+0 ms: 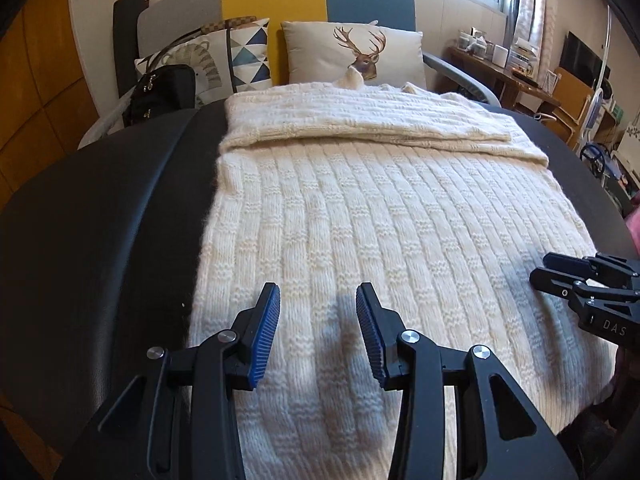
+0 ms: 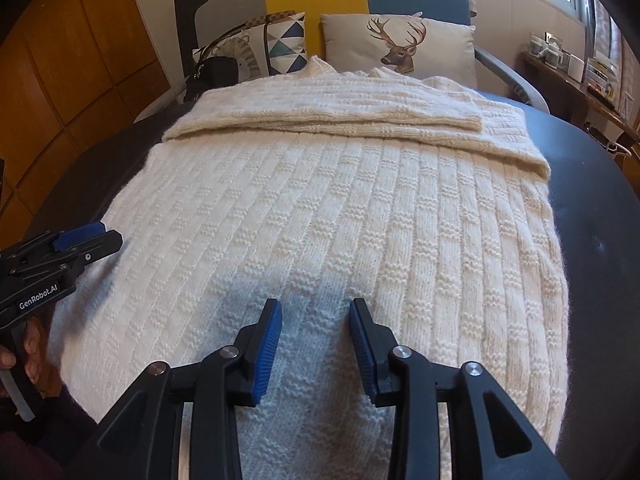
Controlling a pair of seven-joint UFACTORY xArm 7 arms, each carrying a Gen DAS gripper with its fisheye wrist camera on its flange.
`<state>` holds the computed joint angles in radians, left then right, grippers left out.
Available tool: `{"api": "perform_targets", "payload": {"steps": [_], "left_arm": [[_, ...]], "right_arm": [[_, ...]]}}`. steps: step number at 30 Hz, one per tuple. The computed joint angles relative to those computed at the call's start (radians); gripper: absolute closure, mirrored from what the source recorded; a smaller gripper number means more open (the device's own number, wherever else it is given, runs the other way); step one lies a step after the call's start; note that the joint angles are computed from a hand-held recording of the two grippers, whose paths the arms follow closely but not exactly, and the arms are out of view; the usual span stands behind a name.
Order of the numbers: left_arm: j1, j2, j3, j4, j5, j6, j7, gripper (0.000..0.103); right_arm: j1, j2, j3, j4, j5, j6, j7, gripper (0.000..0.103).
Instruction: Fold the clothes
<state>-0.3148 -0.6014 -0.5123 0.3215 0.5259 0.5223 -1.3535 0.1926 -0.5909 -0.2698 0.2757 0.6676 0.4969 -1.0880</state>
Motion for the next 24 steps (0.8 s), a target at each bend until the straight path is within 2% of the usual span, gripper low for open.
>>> {"api": "perform_targets", "payload": {"steps": [15, 20, 24], "left_arm": [[-0.022, 0.017, 0.002, -0.017, -0.011, -0.003, -0.015, 0.06], [-0.025, 0.003, -0.011, -0.037, 0.009, -0.008, -0.033, 0.056], [-0.059, -0.055, 0.018, -0.086, -0.018, -0.039, -0.021, 0.056]], "right_arm": [[0.027, -0.022, -0.004, -0.028, -0.009, -0.043, 0.003, 0.062], [0.014, -0.022, -0.006, -0.019, -0.033, -0.013, 0.012, 0.062], [-0.007, -0.027, -0.01, -0.018, -0.062, 0.013, -0.016, 0.062]]}}
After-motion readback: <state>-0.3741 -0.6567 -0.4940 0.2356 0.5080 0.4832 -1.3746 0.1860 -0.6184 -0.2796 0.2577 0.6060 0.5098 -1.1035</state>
